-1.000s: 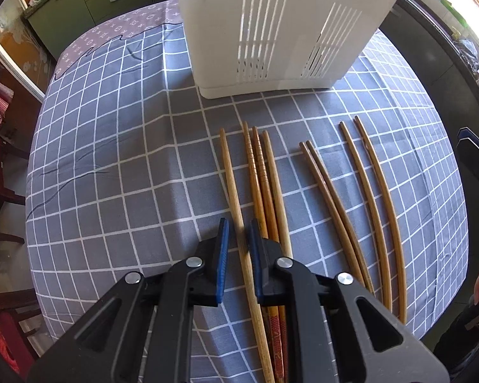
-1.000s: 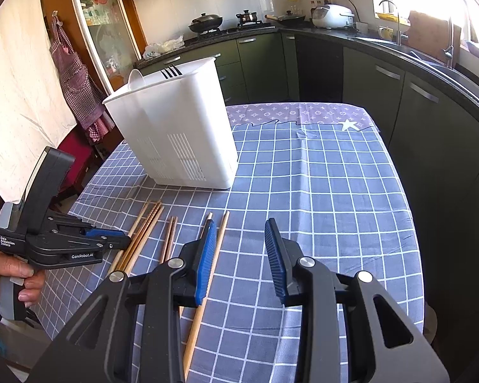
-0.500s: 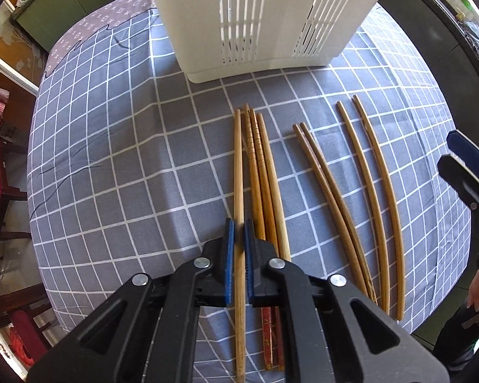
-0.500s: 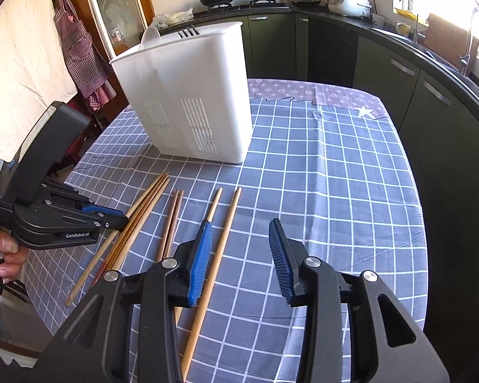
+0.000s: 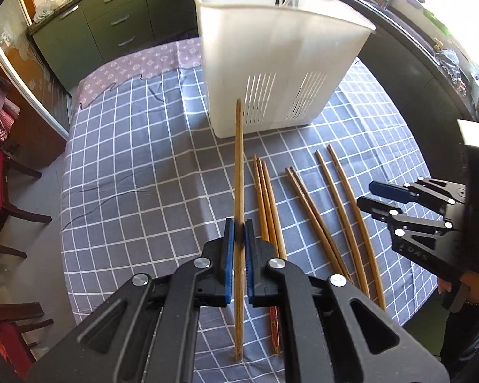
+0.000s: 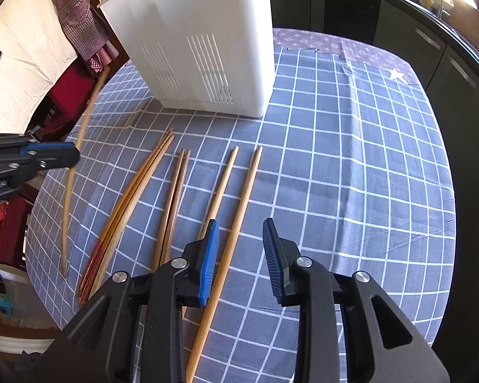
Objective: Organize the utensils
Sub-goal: 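Lift the chopstick with the left gripper while the right gripper grasps another chopstick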
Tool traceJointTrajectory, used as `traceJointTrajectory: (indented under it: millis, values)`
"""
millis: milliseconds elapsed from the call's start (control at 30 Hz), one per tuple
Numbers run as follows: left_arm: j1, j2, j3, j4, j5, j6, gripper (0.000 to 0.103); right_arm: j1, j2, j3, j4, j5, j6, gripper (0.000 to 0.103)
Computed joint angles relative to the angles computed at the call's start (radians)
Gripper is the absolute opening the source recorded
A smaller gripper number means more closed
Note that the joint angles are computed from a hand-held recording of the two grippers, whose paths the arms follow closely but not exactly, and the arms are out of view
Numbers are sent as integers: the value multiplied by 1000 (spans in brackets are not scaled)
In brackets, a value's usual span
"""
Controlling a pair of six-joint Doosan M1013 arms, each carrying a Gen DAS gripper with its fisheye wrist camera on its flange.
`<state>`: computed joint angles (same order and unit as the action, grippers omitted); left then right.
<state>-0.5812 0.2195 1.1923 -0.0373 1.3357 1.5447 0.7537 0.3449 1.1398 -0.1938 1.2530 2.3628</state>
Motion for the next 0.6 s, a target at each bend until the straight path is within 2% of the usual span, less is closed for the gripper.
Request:
traceJointTrajectory:
  millis: [200, 333, 567, 600]
  values:
    - [20, -47, 35, -30, -61, 37, 6, -5, 28, -35, 34, 52, -10, 14]
    - [25, -67, 45, -44, -86, 44, 6, -8, 59, -78, 55, 101, -17, 14]
    - [33, -93, 67, -61, -111, 63, 6, 6, 130, -189, 11, 234, -38, 14]
    - [34, -96, 69, -65, -112, 66, 6, 4, 132, -191, 17, 233, -42, 10]
